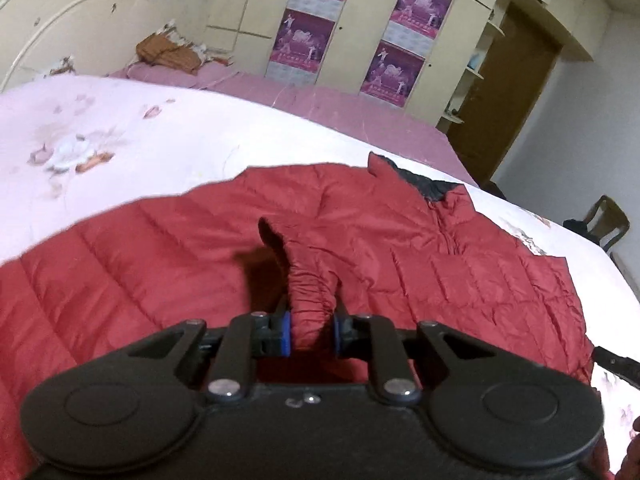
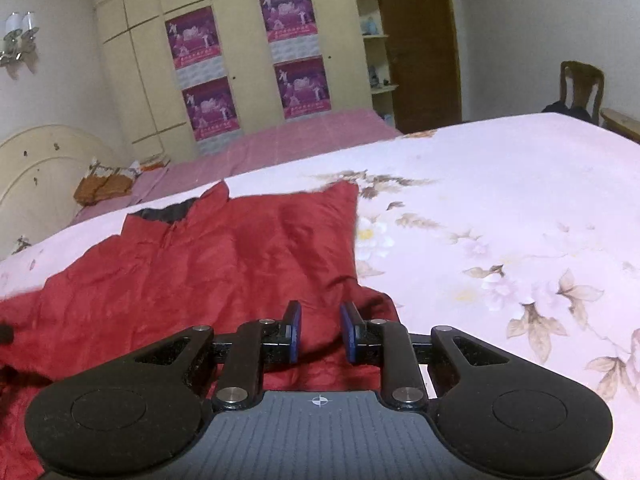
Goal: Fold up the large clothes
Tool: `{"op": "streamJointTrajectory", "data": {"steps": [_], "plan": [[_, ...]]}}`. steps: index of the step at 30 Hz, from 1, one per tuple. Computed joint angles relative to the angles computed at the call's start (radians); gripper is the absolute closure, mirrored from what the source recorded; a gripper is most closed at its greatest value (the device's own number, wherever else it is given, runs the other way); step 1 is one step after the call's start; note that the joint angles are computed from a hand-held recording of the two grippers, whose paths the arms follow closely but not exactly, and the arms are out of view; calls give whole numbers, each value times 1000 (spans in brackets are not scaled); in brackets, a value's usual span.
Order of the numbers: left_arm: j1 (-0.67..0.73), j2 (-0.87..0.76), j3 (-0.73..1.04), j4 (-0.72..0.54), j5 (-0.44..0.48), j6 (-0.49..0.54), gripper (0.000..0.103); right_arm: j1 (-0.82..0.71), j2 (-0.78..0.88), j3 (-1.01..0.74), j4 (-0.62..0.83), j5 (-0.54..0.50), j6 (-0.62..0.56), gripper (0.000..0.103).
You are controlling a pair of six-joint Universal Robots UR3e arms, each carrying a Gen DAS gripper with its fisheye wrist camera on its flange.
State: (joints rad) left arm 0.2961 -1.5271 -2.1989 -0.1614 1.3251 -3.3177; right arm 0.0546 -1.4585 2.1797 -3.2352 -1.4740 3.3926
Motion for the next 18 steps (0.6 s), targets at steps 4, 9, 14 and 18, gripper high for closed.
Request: {"op": "streamJointTrajectory", "data": {"steps": [4, 9, 14, 18], "plan": [[-27, -35, 20, -8, -16, 1, 85, -4, 14, -22, 12, 5, -39, 81], [-72, -92, 50, 26, 16, -23, 85, 0, 113, -136, 15, 9, -90, 81], [-71, -98, 51, -8, 12, -10, 85, 8, 239, -266, 107, -32, -162, 81], [-76, -98, 47, -13, 17, 6, 84, -16, 270, -301, 195, -34, -168, 81]]}}
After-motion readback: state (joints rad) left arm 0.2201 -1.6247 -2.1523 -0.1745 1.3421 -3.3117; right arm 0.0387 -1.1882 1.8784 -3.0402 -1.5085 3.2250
